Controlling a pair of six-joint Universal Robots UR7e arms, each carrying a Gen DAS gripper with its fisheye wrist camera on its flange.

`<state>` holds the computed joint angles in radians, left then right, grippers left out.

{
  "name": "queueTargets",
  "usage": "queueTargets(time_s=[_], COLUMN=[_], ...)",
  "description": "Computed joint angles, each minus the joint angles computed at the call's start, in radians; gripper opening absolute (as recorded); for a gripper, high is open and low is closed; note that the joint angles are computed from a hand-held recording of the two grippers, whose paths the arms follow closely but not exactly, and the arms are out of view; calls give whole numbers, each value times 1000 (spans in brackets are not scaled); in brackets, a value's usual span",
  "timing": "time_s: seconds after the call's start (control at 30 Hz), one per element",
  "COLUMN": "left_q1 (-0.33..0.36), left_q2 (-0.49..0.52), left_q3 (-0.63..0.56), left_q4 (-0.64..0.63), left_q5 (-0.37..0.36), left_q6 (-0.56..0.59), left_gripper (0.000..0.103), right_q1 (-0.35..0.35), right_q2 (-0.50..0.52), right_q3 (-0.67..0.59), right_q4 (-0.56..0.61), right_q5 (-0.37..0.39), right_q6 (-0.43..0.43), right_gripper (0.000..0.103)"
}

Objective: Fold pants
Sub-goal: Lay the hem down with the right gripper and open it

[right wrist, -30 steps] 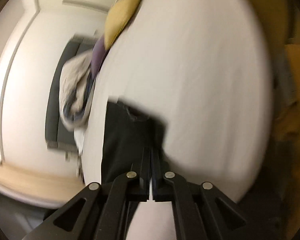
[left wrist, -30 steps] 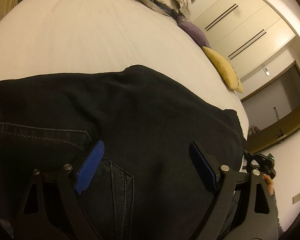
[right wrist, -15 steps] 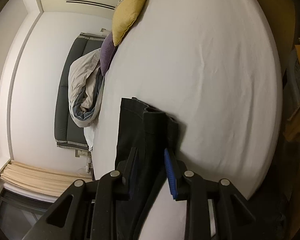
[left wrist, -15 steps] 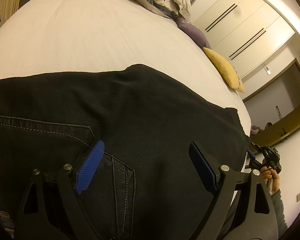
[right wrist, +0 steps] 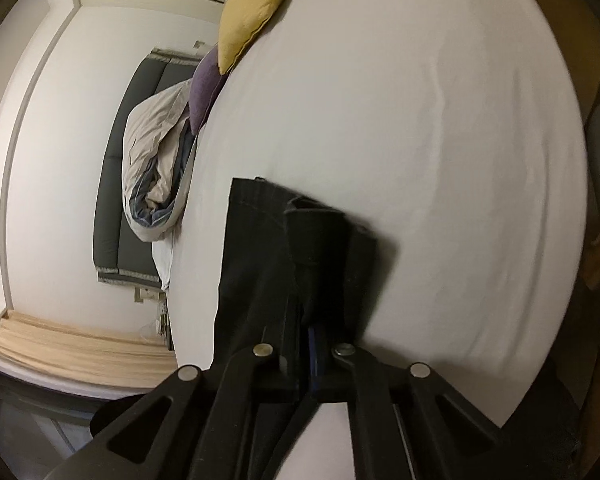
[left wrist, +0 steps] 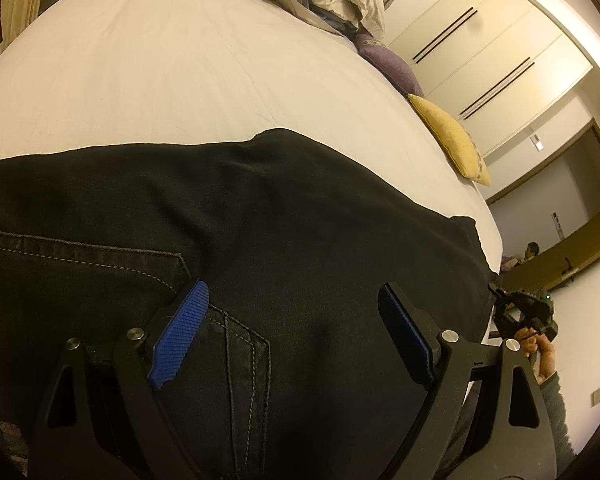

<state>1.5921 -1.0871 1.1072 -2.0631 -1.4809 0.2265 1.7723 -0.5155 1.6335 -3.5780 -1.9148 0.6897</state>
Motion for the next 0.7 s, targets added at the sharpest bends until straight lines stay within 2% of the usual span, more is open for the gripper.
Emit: queueTargets(time_s=[0.17,0.37,0.5,0.57,0.6,0.63,0.67,0.7], left_q1=[-4,-4,-23,-31,-37,-41,-45,-48], left_q2=[6,9,2,-4,-5,-1,3,13], left_q3=[-15,-33,-34,-29,-31,-40,-47,-61], left_q4=[11,28,26,20,15,18,24,33], left_q5=[14,15,41,17,-4,-26,-40,-55], left_q6=[-1,7,-17,-18,-24,-27,-29,-32], left_gripper=[87,87,87,87,87,87,87,87], right_q1=[4,-3,-42,-27,-11,-2,3,0], right_q2=[2,15,8,-12,-21,-25,-30,-35], right_q3=[31,36,67,100,123,137,154,167], right_q4=[-61,-84,-121,-163,-214,-255,-309,-341], right_q5=[-7,-14,88,59,3,-29,-54,-46], right_q6=[51,57,33,18,15,13,12,10], right_gripper=[3,2,0,13,19,36,45,45])
